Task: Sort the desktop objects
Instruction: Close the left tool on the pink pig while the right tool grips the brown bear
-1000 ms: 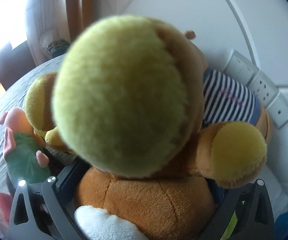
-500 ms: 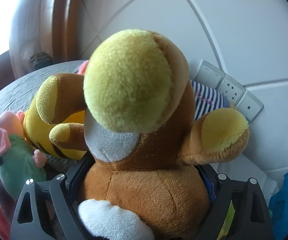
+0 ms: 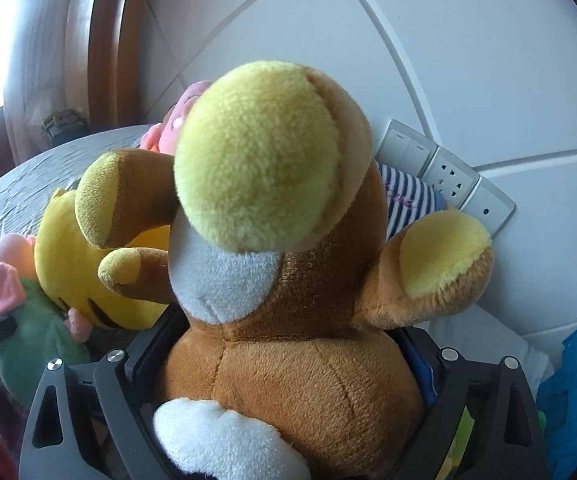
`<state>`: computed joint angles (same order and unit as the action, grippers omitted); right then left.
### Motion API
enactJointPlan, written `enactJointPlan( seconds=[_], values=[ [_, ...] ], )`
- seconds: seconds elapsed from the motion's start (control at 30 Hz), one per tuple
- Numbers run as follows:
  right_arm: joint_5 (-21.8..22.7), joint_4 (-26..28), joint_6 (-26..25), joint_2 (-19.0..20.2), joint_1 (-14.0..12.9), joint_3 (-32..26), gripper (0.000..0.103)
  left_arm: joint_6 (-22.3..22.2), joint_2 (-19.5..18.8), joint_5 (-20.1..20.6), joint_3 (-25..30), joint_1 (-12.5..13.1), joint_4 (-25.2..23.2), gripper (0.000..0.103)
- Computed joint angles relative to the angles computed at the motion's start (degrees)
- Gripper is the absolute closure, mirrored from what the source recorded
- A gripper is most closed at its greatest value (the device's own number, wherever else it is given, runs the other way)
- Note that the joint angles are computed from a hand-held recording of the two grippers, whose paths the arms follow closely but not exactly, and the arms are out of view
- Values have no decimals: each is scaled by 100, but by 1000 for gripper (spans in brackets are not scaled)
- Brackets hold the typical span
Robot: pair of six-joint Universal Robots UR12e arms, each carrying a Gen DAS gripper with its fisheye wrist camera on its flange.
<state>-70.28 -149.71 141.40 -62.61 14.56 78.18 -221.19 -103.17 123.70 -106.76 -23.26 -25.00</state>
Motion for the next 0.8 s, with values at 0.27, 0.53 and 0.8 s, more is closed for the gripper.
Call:
enactJointPlan(
  seconds=[0.27,0.53,0.8],
  values=[
    [272,-578,243,-216,-206,483,13,-21,179,2,-71,-30,-212,66],
    [413,-631,334,-348,-363,677,13,-36,332,28,-232,-137,-236,81],
    [399,-713,410,-417,-416,769,13,-174,493,-157,-394,-124,-344,101]
  ],
)
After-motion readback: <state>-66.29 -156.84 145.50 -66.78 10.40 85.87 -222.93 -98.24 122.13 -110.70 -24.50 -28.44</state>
